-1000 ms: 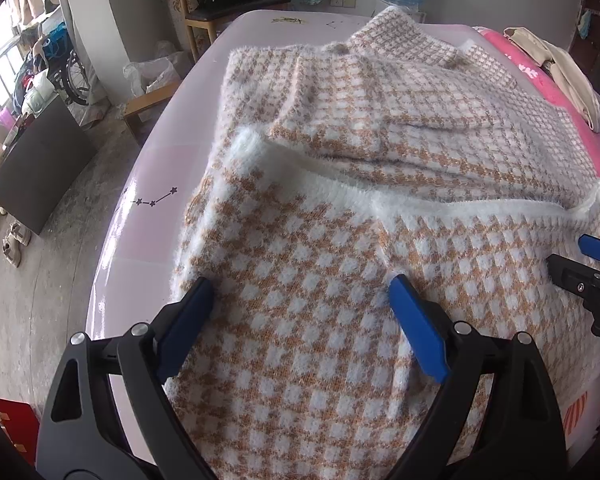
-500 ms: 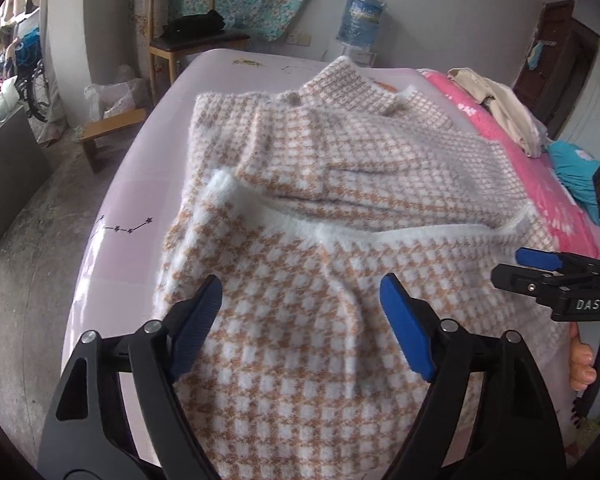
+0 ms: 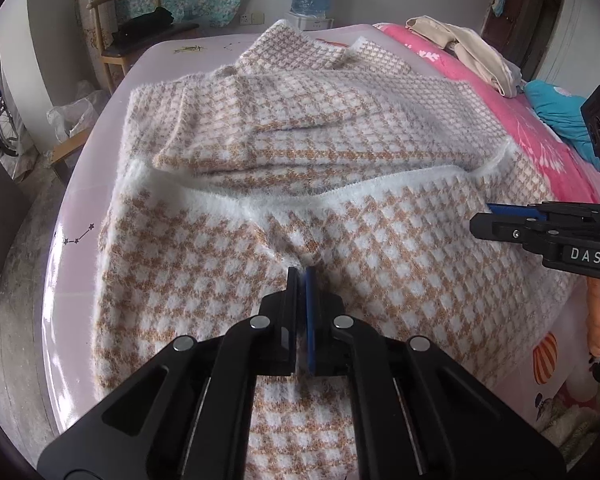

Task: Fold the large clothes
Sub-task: 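Grasp the hem fold with the left gripper while the right gripper grasps it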

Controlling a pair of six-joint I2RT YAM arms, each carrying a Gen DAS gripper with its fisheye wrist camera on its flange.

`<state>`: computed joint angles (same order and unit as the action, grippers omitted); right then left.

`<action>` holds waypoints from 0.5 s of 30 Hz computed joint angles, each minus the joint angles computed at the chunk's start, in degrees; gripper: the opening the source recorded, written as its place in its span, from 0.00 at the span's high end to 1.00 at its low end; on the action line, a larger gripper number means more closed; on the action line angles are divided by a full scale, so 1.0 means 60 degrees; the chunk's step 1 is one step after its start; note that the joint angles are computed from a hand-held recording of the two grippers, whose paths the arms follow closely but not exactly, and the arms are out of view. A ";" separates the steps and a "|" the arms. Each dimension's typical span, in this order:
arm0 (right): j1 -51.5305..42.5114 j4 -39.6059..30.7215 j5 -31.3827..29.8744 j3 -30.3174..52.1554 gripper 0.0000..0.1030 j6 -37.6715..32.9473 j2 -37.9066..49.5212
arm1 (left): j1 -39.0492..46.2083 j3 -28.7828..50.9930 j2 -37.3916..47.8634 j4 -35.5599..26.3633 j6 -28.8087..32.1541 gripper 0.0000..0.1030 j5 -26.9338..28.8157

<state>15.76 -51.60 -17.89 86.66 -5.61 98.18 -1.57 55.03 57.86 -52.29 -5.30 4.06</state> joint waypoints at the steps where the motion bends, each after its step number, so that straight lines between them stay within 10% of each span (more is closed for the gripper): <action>1: 0.0090 0.0034 0.0160 -0.0108 0.86 -0.0052 -0.0156 | -0.0037 0.0020 -0.0104 -0.0050 0.0110 0.98 -0.0088; 15: 0.0173 -0.0299 0.0065 -0.0482 0.94 -0.0047 -0.0737 | -0.0789 0.0149 -0.0386 -0.0856 0.0194 0.98 -0.1063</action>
